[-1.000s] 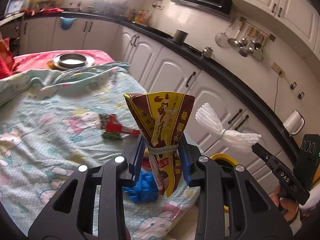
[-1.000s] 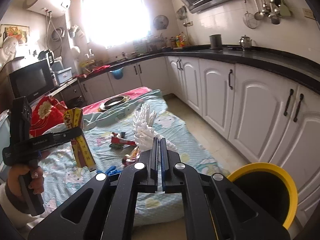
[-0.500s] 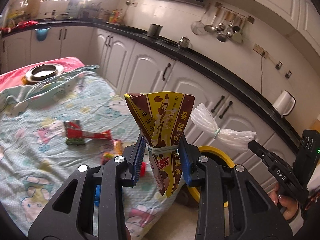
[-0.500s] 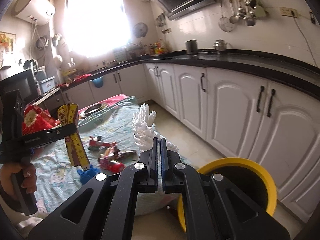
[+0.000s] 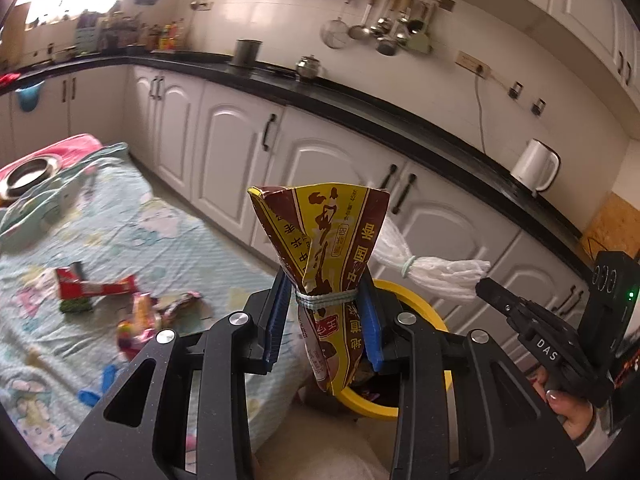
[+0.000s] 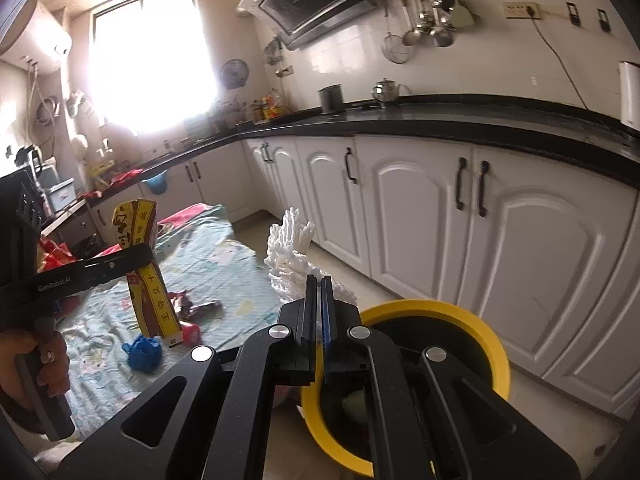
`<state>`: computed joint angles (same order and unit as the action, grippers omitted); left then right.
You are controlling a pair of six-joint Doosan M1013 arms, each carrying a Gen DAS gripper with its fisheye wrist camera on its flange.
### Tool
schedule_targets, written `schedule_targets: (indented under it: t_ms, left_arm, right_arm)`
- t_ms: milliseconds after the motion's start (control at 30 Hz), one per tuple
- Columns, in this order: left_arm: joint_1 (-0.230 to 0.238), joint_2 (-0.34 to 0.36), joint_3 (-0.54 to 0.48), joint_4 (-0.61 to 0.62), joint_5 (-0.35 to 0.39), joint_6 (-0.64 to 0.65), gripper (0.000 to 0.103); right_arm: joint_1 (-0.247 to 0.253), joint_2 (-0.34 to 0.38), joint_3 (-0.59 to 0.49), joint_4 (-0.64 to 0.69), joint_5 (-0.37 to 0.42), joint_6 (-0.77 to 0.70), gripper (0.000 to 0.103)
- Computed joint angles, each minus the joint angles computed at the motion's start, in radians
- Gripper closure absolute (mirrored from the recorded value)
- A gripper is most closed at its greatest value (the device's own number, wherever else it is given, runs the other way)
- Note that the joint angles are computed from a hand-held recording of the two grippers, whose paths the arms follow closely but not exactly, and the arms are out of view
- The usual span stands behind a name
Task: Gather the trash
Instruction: 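Carry the yellow wrapper and white tissue over the yellow bin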
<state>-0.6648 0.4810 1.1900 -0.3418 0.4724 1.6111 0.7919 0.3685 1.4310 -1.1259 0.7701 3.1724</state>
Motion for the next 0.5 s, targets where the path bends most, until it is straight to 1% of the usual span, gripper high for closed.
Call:
schedule_targets:
  t_ms: [100, 267, 500]
  left_arm:
    - [-0.008, 0.013, -0.018, -0.027, 0.010, 0.033, 0.077]
    - [-0.025, 0.040, -0.054, -0.052, 0.033, 0.078, 0.077]
    - [-0.042, 0.095, -0.126, -0.096, 0.093, 0.139, 0.077]
  right_arm:
    - [0.002, -0.012, 0.019, -0.011, 0.019, 0.037, 0.100]
    - [0.007, -0.027, 0.044, -0.036, 0.077, 0.077, 0.100]
    - [0.011, -0.031, 0.062, -0.020, 0.126, 0.090, 0.100]
